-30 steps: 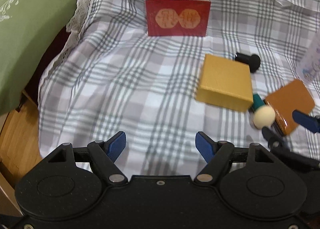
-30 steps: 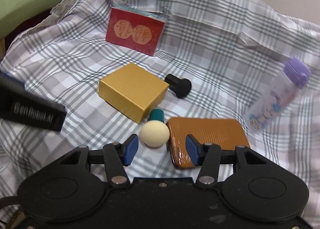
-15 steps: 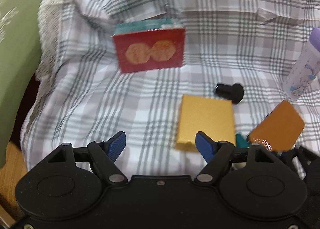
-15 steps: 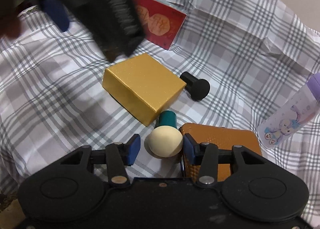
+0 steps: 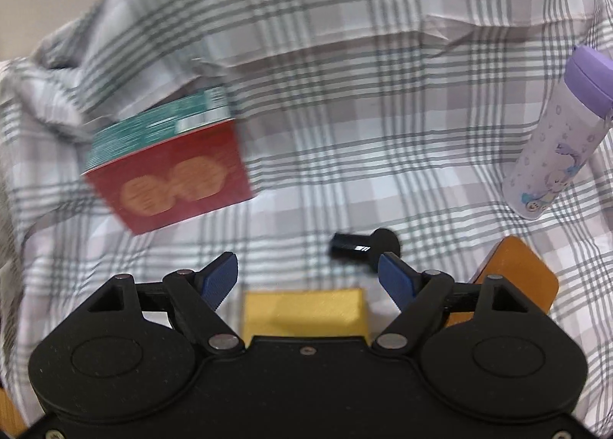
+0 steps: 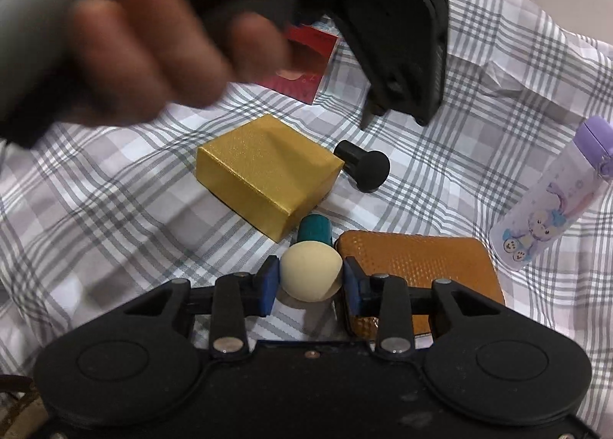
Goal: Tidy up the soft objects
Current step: 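Close the right tool on the cream ball stick while the left tool grips the black knob, then carry the ball stick and black knob over the basket with both tools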
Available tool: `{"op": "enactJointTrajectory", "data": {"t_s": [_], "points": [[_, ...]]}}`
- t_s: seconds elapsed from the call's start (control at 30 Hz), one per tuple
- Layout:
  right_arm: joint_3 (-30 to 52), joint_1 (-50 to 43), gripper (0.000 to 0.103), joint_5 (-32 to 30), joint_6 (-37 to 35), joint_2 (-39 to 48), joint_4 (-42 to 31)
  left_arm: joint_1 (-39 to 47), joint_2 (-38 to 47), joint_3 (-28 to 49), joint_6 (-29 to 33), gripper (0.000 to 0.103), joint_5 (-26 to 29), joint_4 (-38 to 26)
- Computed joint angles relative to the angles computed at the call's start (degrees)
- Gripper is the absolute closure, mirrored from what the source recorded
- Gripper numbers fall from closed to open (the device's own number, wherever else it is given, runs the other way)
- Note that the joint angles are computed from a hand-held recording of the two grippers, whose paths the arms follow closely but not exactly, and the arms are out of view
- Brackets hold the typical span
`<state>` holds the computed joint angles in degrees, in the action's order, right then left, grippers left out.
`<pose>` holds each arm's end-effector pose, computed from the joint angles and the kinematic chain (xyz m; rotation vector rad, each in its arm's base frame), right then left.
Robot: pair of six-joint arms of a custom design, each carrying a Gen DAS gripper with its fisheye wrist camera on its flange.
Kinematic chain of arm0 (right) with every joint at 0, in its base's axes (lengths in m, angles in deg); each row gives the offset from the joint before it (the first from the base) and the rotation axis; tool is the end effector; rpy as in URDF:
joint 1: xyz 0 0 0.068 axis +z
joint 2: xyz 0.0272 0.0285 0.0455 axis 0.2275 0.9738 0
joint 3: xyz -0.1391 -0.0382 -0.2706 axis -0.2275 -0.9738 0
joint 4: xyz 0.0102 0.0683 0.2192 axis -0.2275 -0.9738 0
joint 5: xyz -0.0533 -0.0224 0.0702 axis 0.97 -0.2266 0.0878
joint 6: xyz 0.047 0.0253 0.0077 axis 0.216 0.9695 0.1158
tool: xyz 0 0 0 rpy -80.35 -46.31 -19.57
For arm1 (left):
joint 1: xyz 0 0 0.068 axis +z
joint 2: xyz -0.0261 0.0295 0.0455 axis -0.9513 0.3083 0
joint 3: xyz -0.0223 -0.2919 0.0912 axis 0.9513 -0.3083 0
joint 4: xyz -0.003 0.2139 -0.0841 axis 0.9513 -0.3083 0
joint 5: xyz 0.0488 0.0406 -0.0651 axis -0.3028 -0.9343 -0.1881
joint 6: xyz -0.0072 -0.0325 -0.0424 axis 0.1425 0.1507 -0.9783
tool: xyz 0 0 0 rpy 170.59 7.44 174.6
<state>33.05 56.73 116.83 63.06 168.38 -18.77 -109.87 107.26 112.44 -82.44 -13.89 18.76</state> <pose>0.2316 0.1933 0.1632 -0.2623 2.3675 -0.2497 0.3691 -0.2797 0.2030 0.6309 2.4416 -0.1157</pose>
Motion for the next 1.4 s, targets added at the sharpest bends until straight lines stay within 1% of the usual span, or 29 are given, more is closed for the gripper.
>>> {"op": "enactJointTrajectory", "data": {"t_s": [0.13, 0.3, 0.43, 0.5, 0.53, 0.6, 0.63, 0.7, 0.73, 0.77, 0.83, 1.0, 1.13, 1.2, 1.4], "points": [[-0.7, -0.1, 0.069, -0.6, 2.4, -0.7, -0.5, -0.5, 5.1, 6.9, 0.4, 0.025, 1.4, -4.0], [-2.1, -0.6, 0.069, -1.6, 3.5, -1.9, 0.4, -0.5, 9.6, 12.9, -1.0, 0.025, 3.7, -7.4], [-2.6, -0.9, 0.069, -2.0, 3.9, -2.6, 0.8, -0.5, 13.9, 19.7, -1.3, 0.025, 3.7, -12.1], [-2.9, -1.1, 0.069, -2.0, 3.9, -2.8, 1.2, -0.5, 15.5, 21.7, -1.2, 0.025, 3.3, -13.2], [-3.0, -1.3, 0.069, -2.1, 3.8, -2.9, 1.3, -0.3, 16.1, 22.4, -1.2, 0.025, 4.1, -13.4], [-3.1, -1.2, 0.069, -1.9, 4.2, -3.3, 1.1, 0.0, 17.7, 25.2, -1.5, 0.027, 5.1, -15.5], [-3.1, -1.2, 0.069, -1.9, 4.3, -3.4, 1.0, 0.0, 18.5, 26.4, -1.6, 0.029, 5.2, -16.6], [-3.0, -1.0, 0.069, -1.6, 4.9, -3.6, 0.3, 0.2, 19.4, 27.6, -1.1, 0.039, 6.5, -17.4], [-2.8, -1.0, 0.069, -1.5, 5.2, -3.7, -0.1, 0.6, 19.5, 27.4, -1.0, 0.045, 7.9, -17.3], [-2.6, -0.9, 0.069, -1.4, 5.5, -3.6, -0.6, 0.9, 18.9, 25.9, -1.3, 0.047, 9.0, -16.0], [-2.2, -0.5, 0.069, -1.2, 6.3, -4.0, -1.6, 1.3, 17.5, 23.2, -2.5, 0.047, 9.5, -14.1], [-0.9, 0.6, 0.069, -0.3, 7.9, -4.3, -4.3, 3.0, 12.6, 14.2, -2.9, 0.048, 5.5, -8.2], [0.6, 1.9, 0.069, 0.2, 9.7, -4.1, -7.1, 6.5, 7.6, 6.6, -3.8, 0.048, 4.6, -4.3], [1.3, 2.9, 0.069, 0.5, 10.6, -4.1, -8.4, 8.0, 5.8, 4.5, -4.5, 0.048, 3.0, -3.8], [3.6, 6.4, 0.069, 2.1, 15.0, -4.1, -13.8, 12.9, -0.9, -7.4, -5.9, 0.048, 0.5, -0.1]]}}
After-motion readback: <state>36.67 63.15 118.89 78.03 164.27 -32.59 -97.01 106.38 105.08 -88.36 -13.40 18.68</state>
